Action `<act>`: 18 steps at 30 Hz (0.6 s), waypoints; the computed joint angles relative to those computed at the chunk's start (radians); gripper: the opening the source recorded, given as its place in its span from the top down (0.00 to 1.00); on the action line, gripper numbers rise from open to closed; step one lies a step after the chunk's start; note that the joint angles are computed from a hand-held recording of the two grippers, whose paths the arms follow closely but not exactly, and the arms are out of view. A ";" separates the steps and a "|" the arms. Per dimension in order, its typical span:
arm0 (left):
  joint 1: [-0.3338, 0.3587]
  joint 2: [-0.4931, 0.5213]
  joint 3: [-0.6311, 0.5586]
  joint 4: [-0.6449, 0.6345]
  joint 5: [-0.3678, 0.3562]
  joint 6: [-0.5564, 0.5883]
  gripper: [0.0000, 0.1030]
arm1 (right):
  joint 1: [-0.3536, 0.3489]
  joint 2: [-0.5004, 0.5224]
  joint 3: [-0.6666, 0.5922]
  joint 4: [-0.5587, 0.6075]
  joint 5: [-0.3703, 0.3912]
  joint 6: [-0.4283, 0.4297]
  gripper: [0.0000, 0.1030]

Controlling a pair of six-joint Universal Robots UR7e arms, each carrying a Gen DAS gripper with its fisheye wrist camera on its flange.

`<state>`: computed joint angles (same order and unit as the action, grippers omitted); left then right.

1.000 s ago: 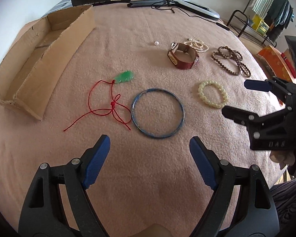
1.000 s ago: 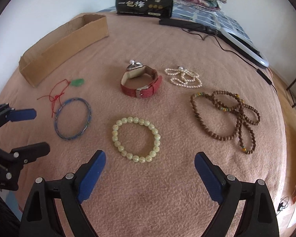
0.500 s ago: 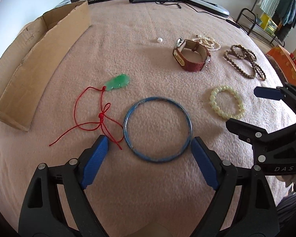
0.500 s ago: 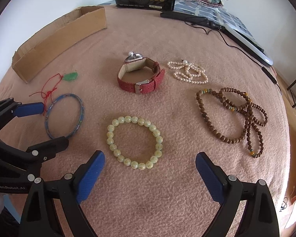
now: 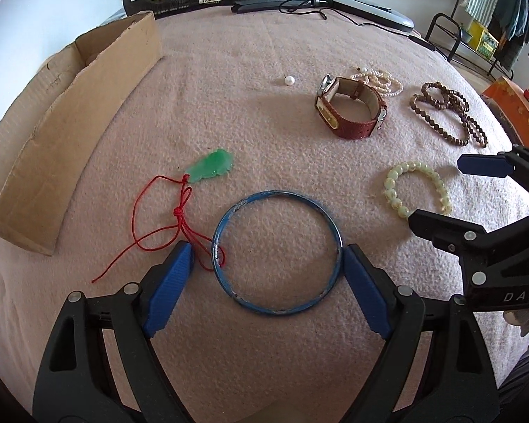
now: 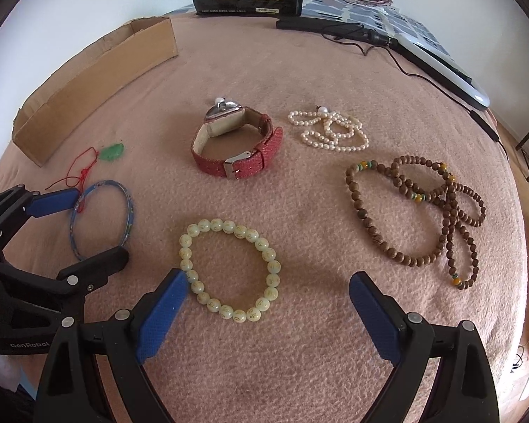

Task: Organize jewelry
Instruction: 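Move the left tool to the blue bangle while the right tool approaches the pale bead bracelet, then close the left tool on the blue bangle while the right tool grasps the pale bead bracelet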

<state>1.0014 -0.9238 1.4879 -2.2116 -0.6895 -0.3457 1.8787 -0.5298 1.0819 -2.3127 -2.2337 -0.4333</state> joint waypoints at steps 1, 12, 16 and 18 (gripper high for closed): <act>0.000 0.000 0.000 -0.002 0.003 0.003 0.17 | 0.000 -0.002 0.004 -0.003 -0.001 -0.001 0.08; 0.002 -0.024 0.026 -0.029 0.008 0.031 0.28 | 0.008 0.017 -0.006 0.005 -0.007 -0.015 0.22; 0.003 -0.037 0.032 -0.026 -0.013 0.017 0.28 | 0.011 0.018 -0.017 0.033 0.013 -0.005 0.42; 0.002 -0.043 0.035 -0.022 -0.020 0.008 0.28 | 0.014 0.019 -0.023 0.046 0.017 0.002 0.56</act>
